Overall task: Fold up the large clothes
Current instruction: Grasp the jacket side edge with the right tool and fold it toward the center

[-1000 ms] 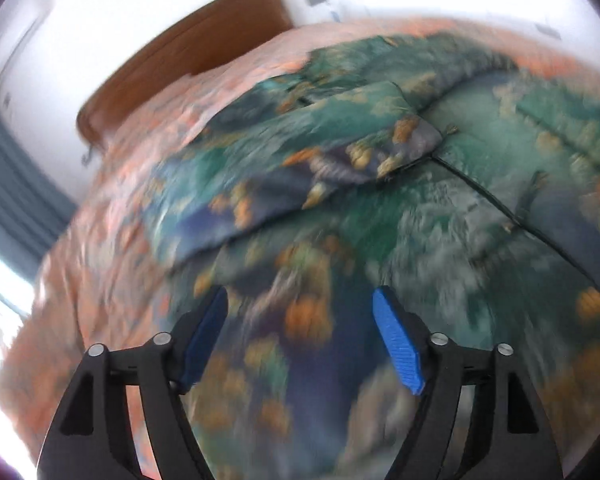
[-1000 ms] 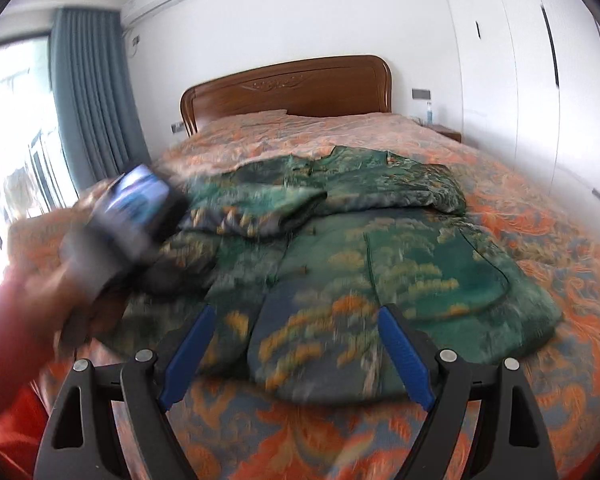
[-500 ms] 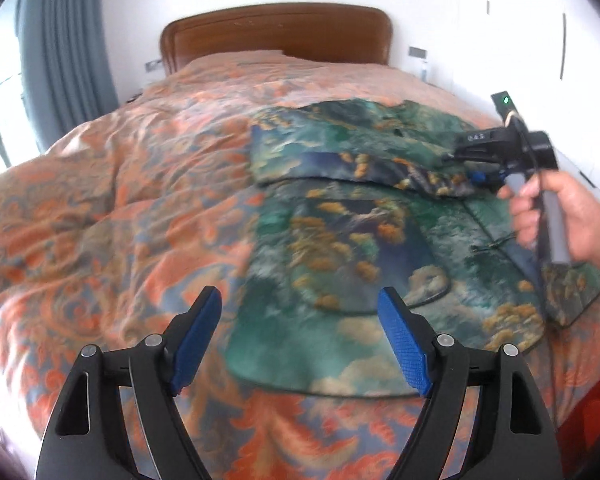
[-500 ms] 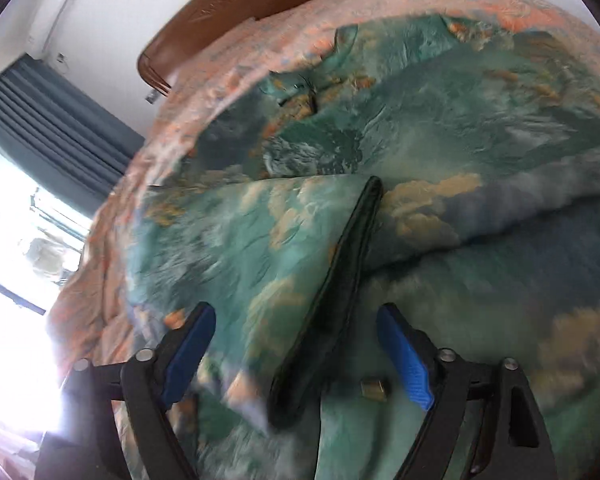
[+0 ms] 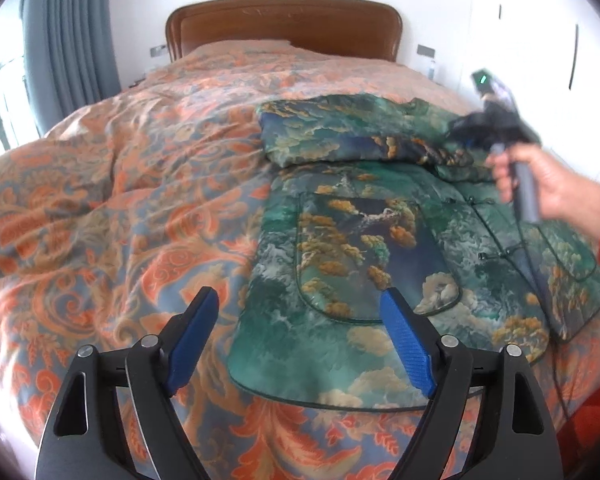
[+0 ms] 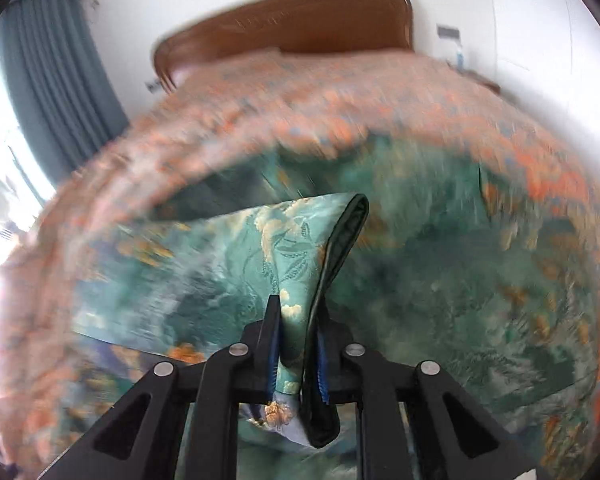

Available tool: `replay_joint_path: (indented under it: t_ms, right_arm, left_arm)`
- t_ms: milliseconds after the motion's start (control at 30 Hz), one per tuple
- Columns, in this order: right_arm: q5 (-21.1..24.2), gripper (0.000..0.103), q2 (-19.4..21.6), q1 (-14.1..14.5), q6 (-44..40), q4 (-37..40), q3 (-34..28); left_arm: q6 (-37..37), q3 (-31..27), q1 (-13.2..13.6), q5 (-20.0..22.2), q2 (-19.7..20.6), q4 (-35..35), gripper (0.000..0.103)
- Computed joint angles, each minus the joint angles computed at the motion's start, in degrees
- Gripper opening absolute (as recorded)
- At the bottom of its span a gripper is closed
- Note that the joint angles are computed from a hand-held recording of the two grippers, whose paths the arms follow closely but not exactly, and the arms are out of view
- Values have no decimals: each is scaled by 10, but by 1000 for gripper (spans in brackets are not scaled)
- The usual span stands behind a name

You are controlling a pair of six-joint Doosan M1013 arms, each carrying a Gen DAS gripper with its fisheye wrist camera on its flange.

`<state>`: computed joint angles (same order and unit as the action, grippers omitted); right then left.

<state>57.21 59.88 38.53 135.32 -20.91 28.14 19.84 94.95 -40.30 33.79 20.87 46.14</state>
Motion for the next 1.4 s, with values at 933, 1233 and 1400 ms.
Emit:
replay_joint_path:
  t_ms: [933,1233,1400]
  right_arm:
    - [-62,58,-24,-8,-69,88,84]
    - [-86,58,-26,-5,-64,67,98]
    - [-110,58,-35,-6,-56,63,120]
  left_arm:
    - [356,-459,121,159,303,-328,99]
    - [319,-553,135,174,334,-332,98]
    - [309,-633,143,257,393,-349,102]
